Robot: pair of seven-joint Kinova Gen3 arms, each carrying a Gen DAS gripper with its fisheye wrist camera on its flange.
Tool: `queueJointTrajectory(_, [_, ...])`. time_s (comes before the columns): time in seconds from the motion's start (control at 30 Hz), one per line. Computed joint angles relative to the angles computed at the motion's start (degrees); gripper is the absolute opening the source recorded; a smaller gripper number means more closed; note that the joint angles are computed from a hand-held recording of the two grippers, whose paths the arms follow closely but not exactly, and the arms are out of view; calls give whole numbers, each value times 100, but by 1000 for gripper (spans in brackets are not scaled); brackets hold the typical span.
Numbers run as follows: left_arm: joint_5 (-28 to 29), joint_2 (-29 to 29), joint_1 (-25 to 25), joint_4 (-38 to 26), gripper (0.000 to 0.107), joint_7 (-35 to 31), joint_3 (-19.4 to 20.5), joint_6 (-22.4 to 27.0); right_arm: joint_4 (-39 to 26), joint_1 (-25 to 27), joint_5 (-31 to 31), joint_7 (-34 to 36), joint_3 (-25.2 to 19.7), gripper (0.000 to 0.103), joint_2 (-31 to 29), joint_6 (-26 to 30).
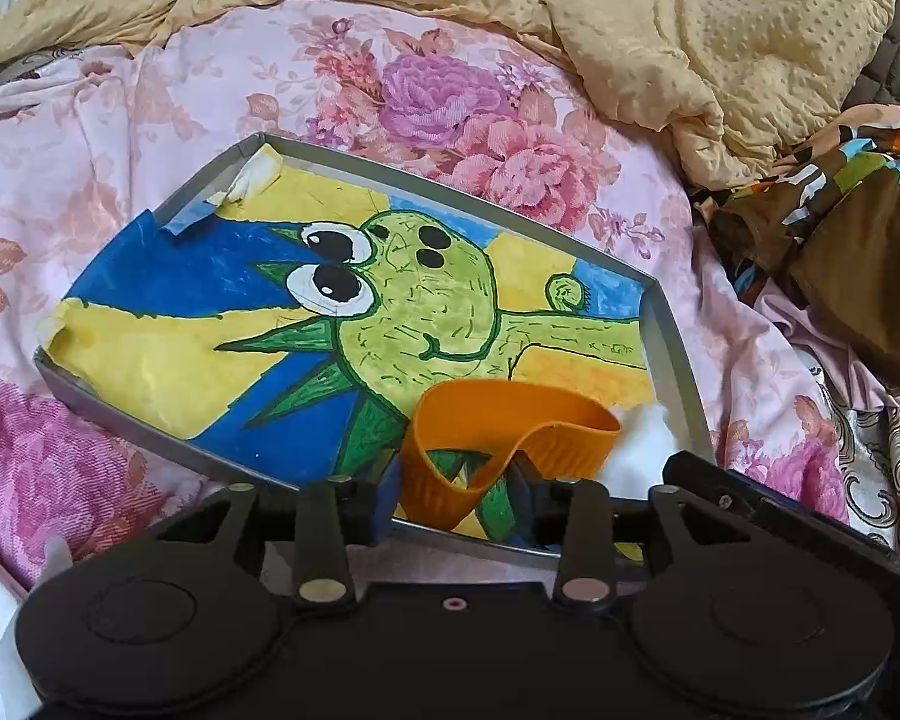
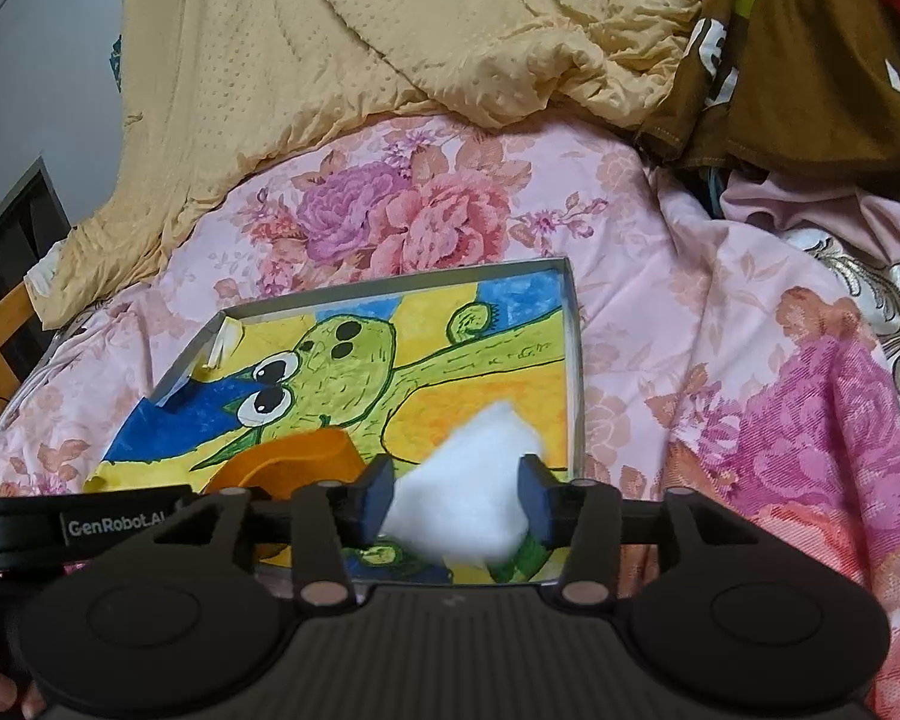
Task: Organize soft objects
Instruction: 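Open the right tool over the tray while the left tool releases the orange holder there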
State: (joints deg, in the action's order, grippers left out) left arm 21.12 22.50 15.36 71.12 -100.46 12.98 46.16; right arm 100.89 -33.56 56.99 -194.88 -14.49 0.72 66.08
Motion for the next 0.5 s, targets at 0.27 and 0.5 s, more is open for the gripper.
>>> queueJointTrajectory(0.27, [111, -276, -109, 185, 61, -147, 2, -73, -105, -234, 196, -20, -178, 76, -13, 711])
queueJointTrajectory(0.5, [504, -907, -381, 852, 85, -513, -2, -516, -27, -606, 660, -229, -451, 95, -119, 1371])
